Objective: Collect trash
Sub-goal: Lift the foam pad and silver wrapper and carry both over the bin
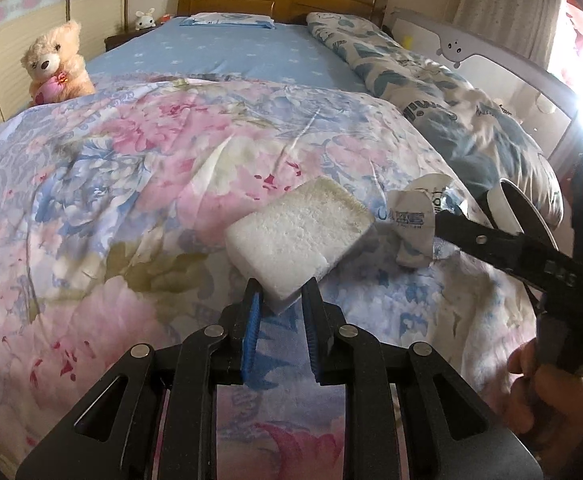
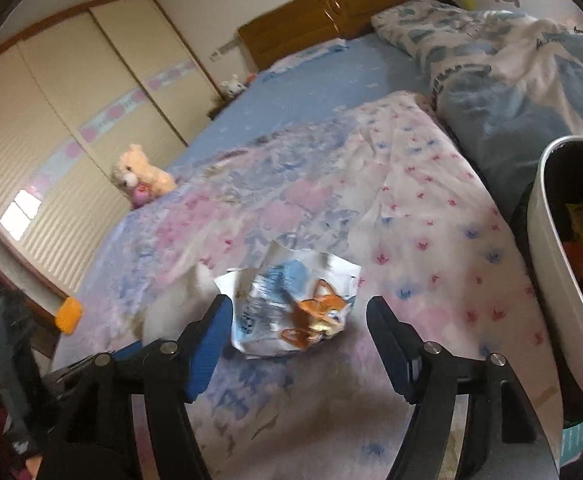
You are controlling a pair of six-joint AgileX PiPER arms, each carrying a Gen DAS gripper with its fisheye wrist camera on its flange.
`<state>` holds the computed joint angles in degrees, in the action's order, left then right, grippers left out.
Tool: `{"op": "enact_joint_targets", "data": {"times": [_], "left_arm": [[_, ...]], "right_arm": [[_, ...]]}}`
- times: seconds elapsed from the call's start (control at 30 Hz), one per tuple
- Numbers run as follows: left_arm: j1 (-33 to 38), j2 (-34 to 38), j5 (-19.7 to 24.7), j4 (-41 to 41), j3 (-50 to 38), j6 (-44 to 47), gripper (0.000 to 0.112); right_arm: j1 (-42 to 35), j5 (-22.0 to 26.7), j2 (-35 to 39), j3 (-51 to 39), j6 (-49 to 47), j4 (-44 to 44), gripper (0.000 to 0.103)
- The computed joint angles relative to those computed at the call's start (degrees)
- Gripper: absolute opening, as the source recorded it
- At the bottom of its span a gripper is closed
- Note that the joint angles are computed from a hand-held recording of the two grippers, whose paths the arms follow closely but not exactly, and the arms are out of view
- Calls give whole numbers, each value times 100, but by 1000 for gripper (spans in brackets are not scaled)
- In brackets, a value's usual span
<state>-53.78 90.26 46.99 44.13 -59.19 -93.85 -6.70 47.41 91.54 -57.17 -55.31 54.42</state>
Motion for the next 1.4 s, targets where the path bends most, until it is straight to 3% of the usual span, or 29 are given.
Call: {"op": "enact_joint_targets", "data": {"times": [0.07,0.13,0.2,0.37,0.4,0.43,0.6,0.7,0.83,0.93,1.17,1.4], "left_arm": [[30,-33,-93,-37,60,-37,22],[41,-88,-145,-36,119,-92,23],[42,-128,-138,-49,140,-62,25],[-30,-200,203,116,40,203,66],[-9,-196,270,100,1,346,80],[29,-190,279,100,-23,498,84],[410,60,176,-94,-273,1434,80],[603,43,-318,-353,-244,1851,49],[282,234,90,-62,-482,1753,45],[197,208,56,-120,-507,1601,44],[-288,389,540,-38,-1036,1332,43],[-459,683,669,-245,-1599,1454,43]], "right_arm": [[81,-69,77,-70,210,-158,68],[142,-141,59,-69,241,-256,48],[175,-117,74,-63,214,-301,39],[89,-59,-74,110,-113,-79,34],[32,-33,-88,140,-176,-10,34],[17,-17,-83,131,-180,16,34],[-80,18,-106,166,-185,118,33],[-108,22,-157,206,-168,108,33],[-268,127,-252,275,-179,102,33],[-445,279,-353,308,-214,113,32],[-1033,825,-654,238,-383,137,32],[-1696,1276,-862,200,-588,144,32]]}}
